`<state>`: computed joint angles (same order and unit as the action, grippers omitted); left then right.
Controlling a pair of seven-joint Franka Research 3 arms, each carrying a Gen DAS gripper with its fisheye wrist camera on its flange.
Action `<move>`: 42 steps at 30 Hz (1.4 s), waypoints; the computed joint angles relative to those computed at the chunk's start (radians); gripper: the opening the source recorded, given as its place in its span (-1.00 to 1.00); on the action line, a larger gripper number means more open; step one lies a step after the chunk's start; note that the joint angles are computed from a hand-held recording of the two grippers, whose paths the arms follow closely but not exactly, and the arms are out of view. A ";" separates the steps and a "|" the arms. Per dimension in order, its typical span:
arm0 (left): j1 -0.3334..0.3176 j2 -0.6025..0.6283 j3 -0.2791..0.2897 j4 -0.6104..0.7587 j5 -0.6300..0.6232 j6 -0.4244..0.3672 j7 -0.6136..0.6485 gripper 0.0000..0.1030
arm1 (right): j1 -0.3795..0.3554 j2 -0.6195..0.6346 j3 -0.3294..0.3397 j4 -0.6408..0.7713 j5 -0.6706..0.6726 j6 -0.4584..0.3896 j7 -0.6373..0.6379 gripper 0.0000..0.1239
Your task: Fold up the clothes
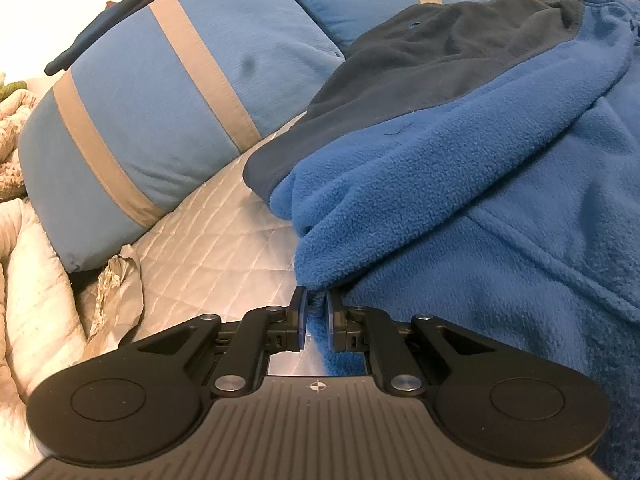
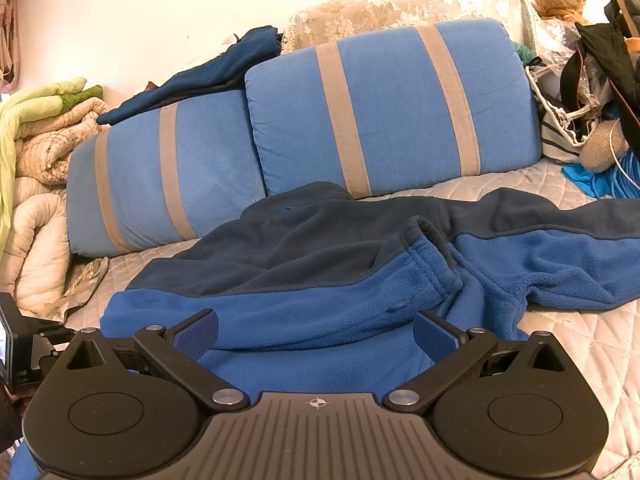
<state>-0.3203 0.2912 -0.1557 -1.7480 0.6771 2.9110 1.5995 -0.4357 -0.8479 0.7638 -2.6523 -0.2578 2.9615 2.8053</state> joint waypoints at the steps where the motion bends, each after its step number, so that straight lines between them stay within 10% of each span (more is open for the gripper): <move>1: -0.002 -0.001 0.001 0.000 -0.002 -0.003 -0.008 -0.80 | 0.000 0.000 0.000 0.000 -0.001 0.000 0.000 0.66; 42: -0.013 0.004 0.010 0.015 0.037 -0.020 -0.093 -0.80 | 0.004 0.003 -0.005 0.003 -0.006 -0.001 0.009 0.66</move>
